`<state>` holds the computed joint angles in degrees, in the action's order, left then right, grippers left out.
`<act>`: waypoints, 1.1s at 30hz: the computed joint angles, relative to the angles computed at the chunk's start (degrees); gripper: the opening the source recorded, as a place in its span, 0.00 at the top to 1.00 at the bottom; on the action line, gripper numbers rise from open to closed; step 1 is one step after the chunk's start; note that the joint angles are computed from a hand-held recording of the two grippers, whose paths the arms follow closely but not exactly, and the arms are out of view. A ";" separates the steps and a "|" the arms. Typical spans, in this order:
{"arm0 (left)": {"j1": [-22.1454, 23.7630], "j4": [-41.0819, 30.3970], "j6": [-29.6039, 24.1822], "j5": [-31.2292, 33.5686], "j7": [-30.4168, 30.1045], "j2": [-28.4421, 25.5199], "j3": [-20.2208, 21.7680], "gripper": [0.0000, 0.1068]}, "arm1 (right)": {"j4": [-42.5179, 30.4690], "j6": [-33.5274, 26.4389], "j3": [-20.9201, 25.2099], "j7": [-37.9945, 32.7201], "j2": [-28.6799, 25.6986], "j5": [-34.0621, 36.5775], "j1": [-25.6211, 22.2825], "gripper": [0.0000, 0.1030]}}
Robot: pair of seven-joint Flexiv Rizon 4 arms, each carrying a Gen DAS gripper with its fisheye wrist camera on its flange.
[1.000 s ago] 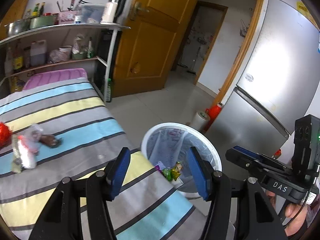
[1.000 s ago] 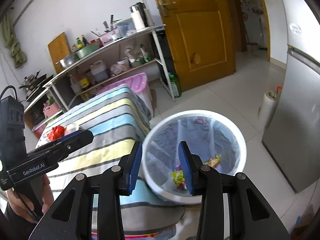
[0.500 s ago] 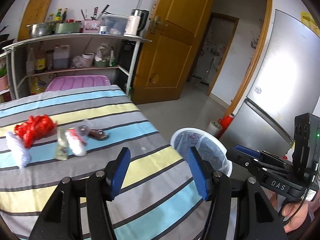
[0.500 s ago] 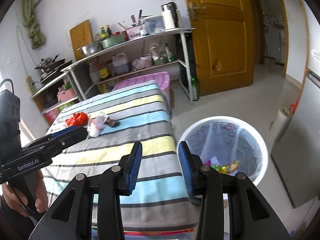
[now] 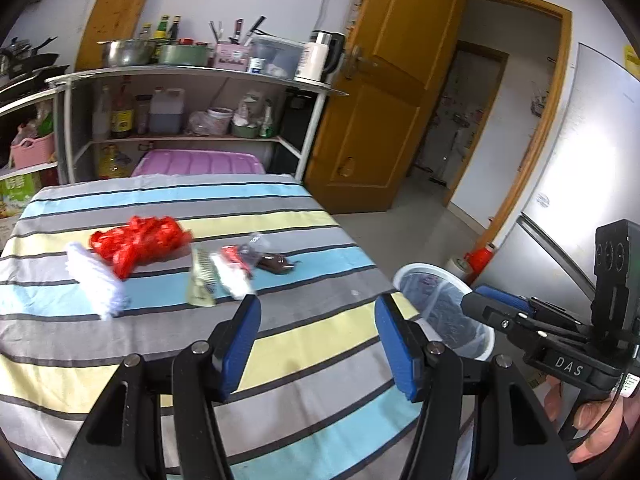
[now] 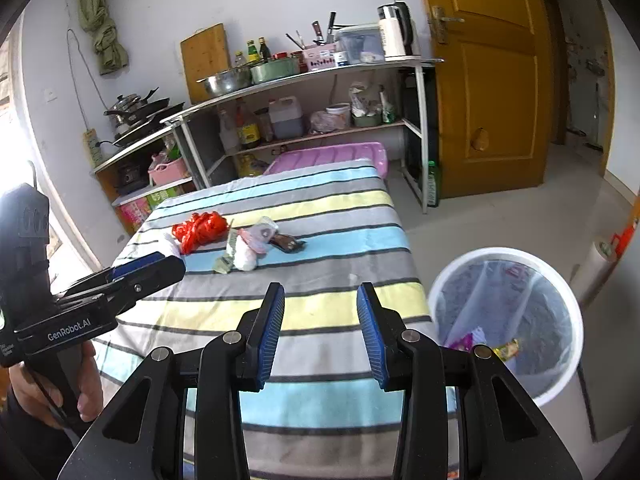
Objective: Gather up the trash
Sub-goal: 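Move both open grippers back to the table, then grasp the white foam net with the left gripper while the right grasps the clear cup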
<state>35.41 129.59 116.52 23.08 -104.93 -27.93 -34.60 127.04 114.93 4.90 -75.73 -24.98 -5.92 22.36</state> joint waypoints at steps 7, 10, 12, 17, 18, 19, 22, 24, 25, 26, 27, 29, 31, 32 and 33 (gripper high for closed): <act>1.41 0.74 1.12 0.41 -0.65 0.51 2.70 0.43 | -3.43 -2.82 1.41 1.50 -2.42 -2.51 0.08 0.62; 1.89 0.65 1.33 0.43 -1.10 0.46 4.17 0.43 | -5.16 -4.22 0.94 1.41 -3.61 -3.40 1.26 0.62; 1.98 0.36 1.29 0.26 -1.22 0.31 5.25 0.43 | -6.62 -5.17 1.44 1.62 -4.67 -4.40 1.23 0.62; 2.52 -0.89 0.70 -0.49 -0.96 -0.99 7.29 0.43 | -10.81 -7.56 2.09 2.44 -7.64 -6.40 1.30 0.62; 2.85 -1.15 0.58 -0.62 -0.88 -1.40 7.44 0.43 | -11.84 -8.16 2.32 2.64 -8.40 -6.88 1.22 0.62; 3.02 -1.45 0.43 -0.88 -0.76 -1.81 7.70 0.43 | -12.38 -8.39 2.44 2.79 -8.87 -7.17 1.19 0.62; 1.83 -2.47 -0.41 -3.09 -0.15 -2.58 9.97 0.43 | -15.39 -9.98 3.71 3.35 -11.06 -8.71 0.30 0.62; 1.25 -3.13 -1.17 -4.52 0.36 -3.16 11.02 0.43 | -17.36 -10.71 4.75 3.52 -12.57 -9.78 -0.53 0.62; 1.07 -3.43 -1.58 -5.30 0.55 -3.48 11.40 0.43 | -18.13 -11.09 5.13 3.62 -13.08 -10.19 -0.81 0.62; 0.89 -3.80 -2.08 -6.13 0.78 -3.79 11.79 0.42 | -19.43 -11.69 6.23 3.65 -14.03 -10.96 -1.72 0.62; 0.54 -4.15 -2.47 -7.08 1.01 -4.10 12.25 0.43 | -20.96 -12.61 7.90 3.59 -15.17 -11.97 -3.14 0.62; 0.72 -4.93 -3.13 -8.41 1.44 -4.99 12.28 0.42 | -22.87 -13.66 8.69 3.54 -16.44 -12.80 -3.60 0.60; -0.11 -5.58 -3.91 -10.32 1.83 -5.47 13.12 0.41 | -24.62 -14.14 7.93 3.28 -17.39 -13.21 -2.83 0.53; -0.63 -5.99 -4.62 -11.42 2.02 -5.72 13.58 0.40 | -25.61 -14.27 6.78 3.23 -17.87 -13.20 -1.83 0.46; -1.02 -6.29 -5.32 -12.32 2.33 -5.88 13.85 0.40 | -26.45 -14.62 6.44 3.07 -18.29 -13.37 -1.48 0.45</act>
<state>34.39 123.30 111.19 10.76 -102.60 -33.81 -20.75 100.59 100.31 11.34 -72.66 -43.27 -19.29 20.88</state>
